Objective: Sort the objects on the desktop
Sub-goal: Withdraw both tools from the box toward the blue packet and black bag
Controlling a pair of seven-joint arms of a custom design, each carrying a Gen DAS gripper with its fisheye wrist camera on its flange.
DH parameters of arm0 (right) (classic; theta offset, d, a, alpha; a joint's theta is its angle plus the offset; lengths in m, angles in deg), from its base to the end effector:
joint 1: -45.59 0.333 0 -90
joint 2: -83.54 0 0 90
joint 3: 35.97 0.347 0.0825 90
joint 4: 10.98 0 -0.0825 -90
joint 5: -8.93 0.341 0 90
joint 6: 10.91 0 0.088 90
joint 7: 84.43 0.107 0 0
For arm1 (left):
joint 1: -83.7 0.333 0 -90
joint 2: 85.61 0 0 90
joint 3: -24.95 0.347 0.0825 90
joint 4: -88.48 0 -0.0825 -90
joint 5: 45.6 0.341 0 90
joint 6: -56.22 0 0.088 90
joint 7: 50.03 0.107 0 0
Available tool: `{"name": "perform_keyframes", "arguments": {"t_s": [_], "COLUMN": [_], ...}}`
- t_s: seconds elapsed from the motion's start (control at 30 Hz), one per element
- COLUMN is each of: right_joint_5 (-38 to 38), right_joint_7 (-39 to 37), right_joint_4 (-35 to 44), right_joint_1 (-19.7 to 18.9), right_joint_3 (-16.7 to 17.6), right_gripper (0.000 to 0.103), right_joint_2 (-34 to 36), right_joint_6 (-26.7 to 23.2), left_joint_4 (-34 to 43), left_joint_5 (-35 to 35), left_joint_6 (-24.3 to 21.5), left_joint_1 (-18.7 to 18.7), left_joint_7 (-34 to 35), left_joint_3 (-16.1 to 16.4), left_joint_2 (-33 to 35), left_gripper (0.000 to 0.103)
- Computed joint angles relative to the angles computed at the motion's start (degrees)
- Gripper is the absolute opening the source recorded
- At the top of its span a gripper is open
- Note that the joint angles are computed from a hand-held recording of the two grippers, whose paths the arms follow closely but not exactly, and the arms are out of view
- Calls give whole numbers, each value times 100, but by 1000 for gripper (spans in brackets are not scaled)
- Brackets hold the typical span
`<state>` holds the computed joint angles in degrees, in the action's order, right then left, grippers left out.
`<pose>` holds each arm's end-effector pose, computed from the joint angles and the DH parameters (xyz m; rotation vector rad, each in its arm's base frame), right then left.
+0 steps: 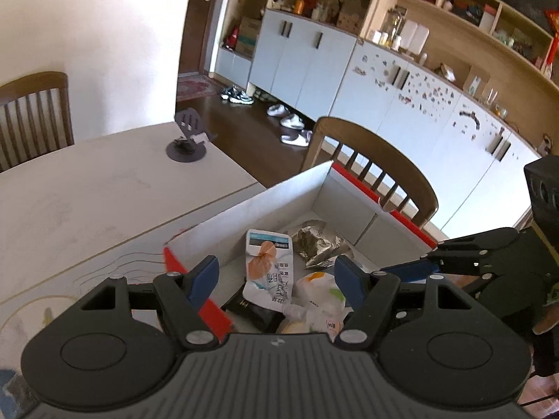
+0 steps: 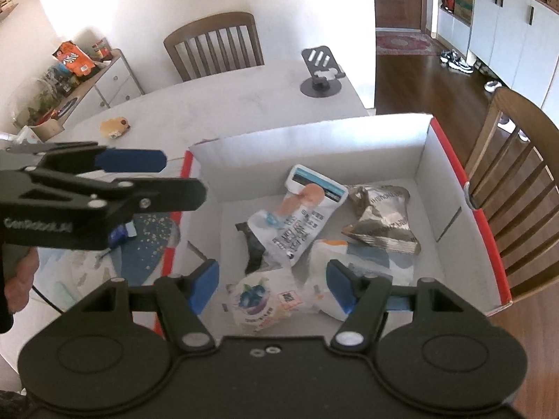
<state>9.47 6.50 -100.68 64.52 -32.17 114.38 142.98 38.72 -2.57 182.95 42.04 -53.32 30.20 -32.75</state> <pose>0.6650 0.2668 0.4460 -2.1388 1.4902 -0.3867 0.6381 -0.4877 0.4327 -2.1684 1.1384 -0.8272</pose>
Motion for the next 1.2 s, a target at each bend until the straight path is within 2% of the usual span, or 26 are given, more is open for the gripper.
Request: {"name": "perform_keyframes", "arguments": {"t_s": [0.17, 0.43, 0.8, 1.2], "right_joint_5": [-61, -287, -776, -1145], "right_joint_7": [59, 378, 1195, 1914], "right_joint_4": [-60, 161, 674, 1598], "right_joint_1": [127, 468, 1048, 1565], "right_joint_3": [8, -72, -279, -362], "right_gripper": [68, 68, 68, 69], "right_joint_2": [-51, 85, 429, 1070], "right_joint_6": [135, 60, -96, -551], "left_joint_4": [-1064, -2620, -4335, -5714], "left_joint_5": [462, 1302, 2167, 2458], "left_joint_6": [68, 49, 127, 93], "left_joint_1": [-231, -269, 94, 473], "left_joint_7": [-660, -1772, -2853, -3659], "left_joint_3": [87, -207, -883, -1544], "left_joint_2": [-670, -1625, -2659, -3393], "left_gripper": [72, 72, 72, 72]}}
